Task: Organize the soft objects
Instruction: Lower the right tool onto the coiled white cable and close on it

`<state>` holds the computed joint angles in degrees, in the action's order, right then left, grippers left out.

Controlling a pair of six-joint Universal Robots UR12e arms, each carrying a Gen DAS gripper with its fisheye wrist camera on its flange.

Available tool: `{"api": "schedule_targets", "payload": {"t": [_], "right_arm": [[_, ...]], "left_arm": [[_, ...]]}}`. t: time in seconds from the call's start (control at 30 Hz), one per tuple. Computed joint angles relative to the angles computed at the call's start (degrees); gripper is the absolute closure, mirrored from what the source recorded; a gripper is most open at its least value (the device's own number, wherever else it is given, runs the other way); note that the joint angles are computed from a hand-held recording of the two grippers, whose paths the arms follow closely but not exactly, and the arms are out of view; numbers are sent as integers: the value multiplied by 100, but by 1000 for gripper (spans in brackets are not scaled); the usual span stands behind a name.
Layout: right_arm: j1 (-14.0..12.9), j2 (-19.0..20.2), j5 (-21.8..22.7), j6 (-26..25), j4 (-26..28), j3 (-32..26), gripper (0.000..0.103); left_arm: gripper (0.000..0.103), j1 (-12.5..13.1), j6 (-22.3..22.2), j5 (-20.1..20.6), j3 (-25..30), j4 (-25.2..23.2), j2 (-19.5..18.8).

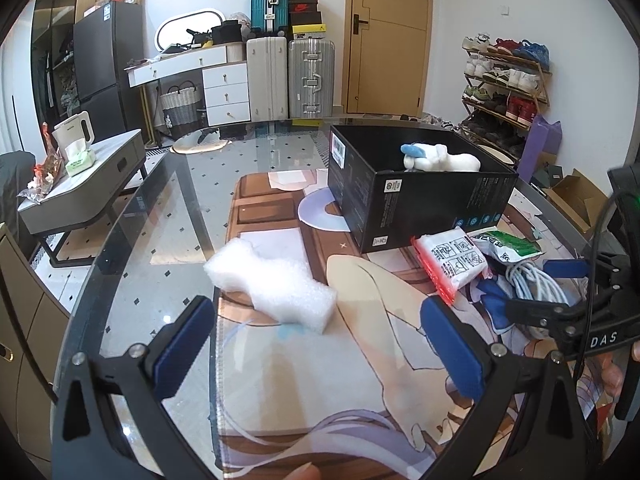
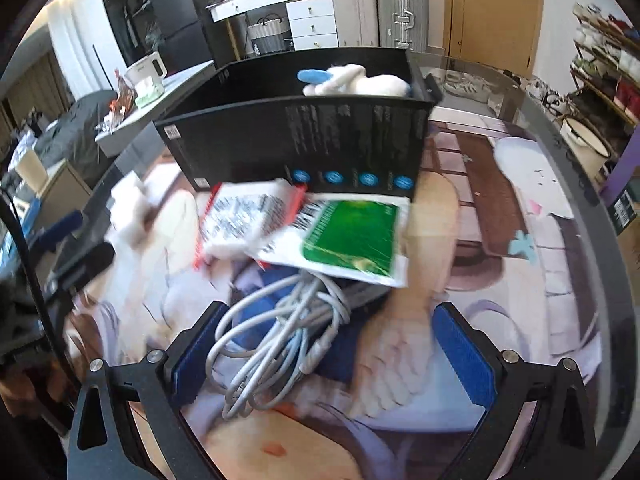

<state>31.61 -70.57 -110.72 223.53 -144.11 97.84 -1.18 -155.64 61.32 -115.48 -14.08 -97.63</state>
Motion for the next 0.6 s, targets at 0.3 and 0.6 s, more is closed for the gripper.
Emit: {"api": "schedule_targets", "payload": {"t": [0.3,0.6], "right_arm": [[-31,-216,-228,-81,-147,387,1],[-14,-181,-394,-485,-469,424,33]], "left_arm": [[0,5,-49,-10,4,-19,-6],[0,-19,66,32,14,-89,-12]]}}
